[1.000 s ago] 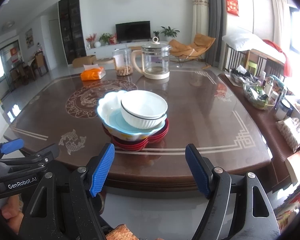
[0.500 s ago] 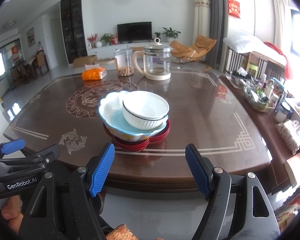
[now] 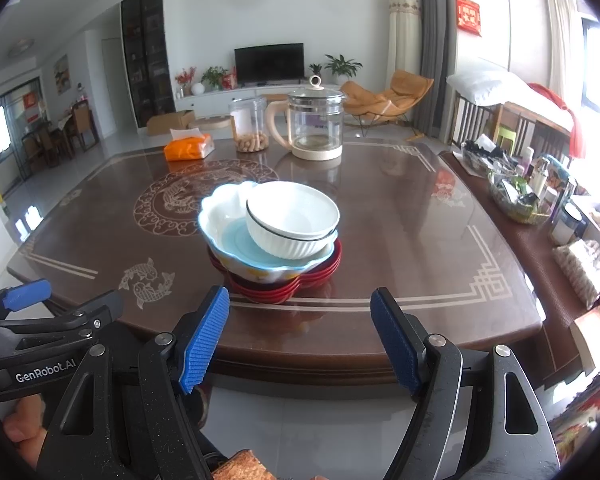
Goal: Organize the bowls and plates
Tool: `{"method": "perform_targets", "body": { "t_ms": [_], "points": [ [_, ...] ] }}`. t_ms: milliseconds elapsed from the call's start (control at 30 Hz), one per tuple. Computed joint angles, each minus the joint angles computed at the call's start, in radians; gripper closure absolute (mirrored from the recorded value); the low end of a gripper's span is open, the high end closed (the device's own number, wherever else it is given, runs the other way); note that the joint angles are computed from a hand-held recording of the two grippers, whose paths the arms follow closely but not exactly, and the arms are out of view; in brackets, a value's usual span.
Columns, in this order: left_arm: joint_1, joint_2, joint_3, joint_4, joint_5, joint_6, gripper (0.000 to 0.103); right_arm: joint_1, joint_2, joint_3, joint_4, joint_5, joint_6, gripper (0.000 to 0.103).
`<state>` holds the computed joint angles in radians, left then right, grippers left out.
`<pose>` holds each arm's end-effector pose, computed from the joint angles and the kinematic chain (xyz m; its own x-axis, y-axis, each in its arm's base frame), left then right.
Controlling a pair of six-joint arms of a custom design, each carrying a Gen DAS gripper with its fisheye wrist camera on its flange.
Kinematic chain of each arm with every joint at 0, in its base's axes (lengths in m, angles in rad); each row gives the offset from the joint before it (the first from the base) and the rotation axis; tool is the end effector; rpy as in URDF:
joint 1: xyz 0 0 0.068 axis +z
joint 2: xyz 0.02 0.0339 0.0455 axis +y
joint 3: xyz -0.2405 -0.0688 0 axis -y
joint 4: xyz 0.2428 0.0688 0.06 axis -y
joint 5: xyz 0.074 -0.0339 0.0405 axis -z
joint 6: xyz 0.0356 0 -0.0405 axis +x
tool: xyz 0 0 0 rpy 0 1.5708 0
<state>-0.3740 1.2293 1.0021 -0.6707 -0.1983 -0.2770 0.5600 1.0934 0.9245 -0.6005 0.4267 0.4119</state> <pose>0.2422 -0.0875 0.2587 -0.7669 0.0130 -0.6416 0.0355 0.9991 -0.0223 0.2072 0.1125 0.2714 -0.6329 0.0334 -0.7735 0.0237 0.9994 0.0237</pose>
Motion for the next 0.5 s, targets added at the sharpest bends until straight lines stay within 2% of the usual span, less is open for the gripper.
{"method": "perform_targets", "body": {
  "t_ms": [500],
  "points": [
    [-0.011,0.003,0.006,-0.005,-0.001,-0.008,0.002,-0.001,-0.003,-0.003,0.003,0.004,-0.001,0.026]
  ]
}}
